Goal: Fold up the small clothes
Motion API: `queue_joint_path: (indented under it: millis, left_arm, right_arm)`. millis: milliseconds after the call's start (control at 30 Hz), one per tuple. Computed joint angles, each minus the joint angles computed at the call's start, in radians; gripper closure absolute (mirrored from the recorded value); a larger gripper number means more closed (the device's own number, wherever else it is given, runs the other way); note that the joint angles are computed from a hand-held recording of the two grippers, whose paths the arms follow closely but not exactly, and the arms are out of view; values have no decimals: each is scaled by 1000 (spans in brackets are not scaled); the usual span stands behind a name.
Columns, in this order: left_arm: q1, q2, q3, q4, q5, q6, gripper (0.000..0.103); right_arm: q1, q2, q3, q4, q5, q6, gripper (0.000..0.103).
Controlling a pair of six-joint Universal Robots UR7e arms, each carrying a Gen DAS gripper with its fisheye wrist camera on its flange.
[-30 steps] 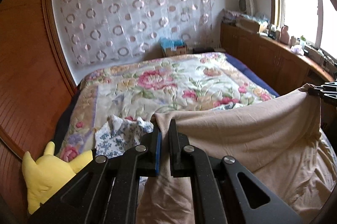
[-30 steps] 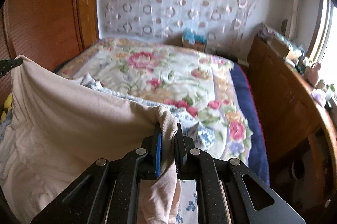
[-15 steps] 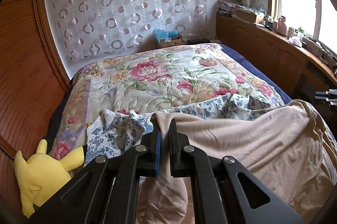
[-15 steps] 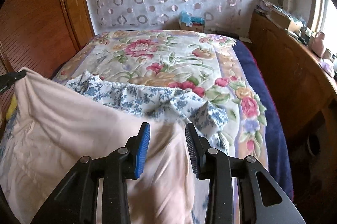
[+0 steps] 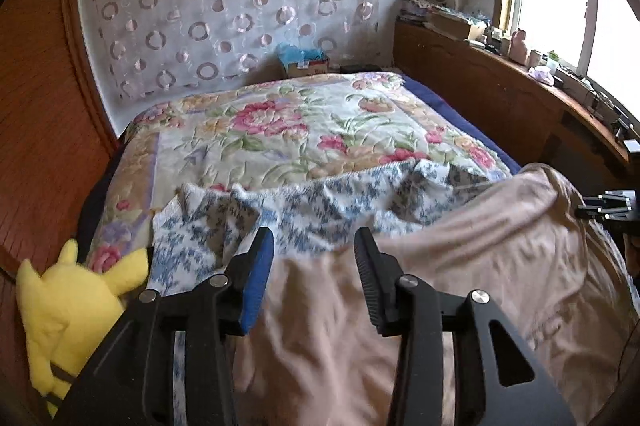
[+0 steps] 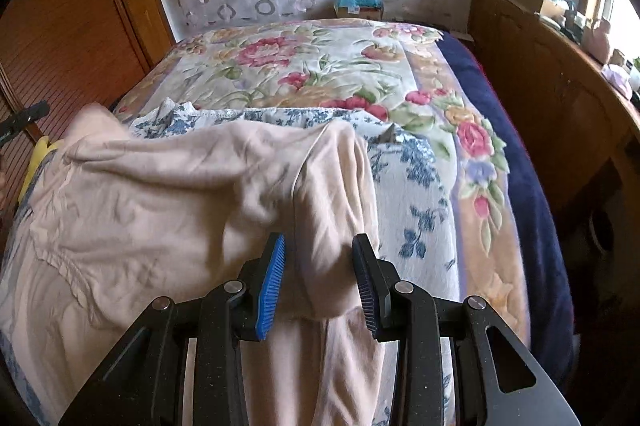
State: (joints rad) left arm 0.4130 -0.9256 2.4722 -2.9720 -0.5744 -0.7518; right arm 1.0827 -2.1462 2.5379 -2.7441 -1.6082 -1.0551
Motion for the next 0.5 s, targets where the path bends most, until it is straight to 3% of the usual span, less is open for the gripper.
queue_joint_path:
  millis: [100, 300, 467, 500]
  left_arm:
    - [-30, -32, 47, 108, -9, -142, 60]
    - [-62, -58, 114, 190, -69, -317, 60]
    - [-79, -41, 131, 198, -88, -368, 60]
    - [-76, -38, 126, 208, -91, -369, 60]
  right_arm:
    - [7, 18, 5, -27, -11, -4, 67]
    - [8, 64, 5, -71, -7, -2, 67]
    - [3, 79, 14, -95, 1, -25, 68]
    - [3, 78, 18, -103, -1, -33, 75]
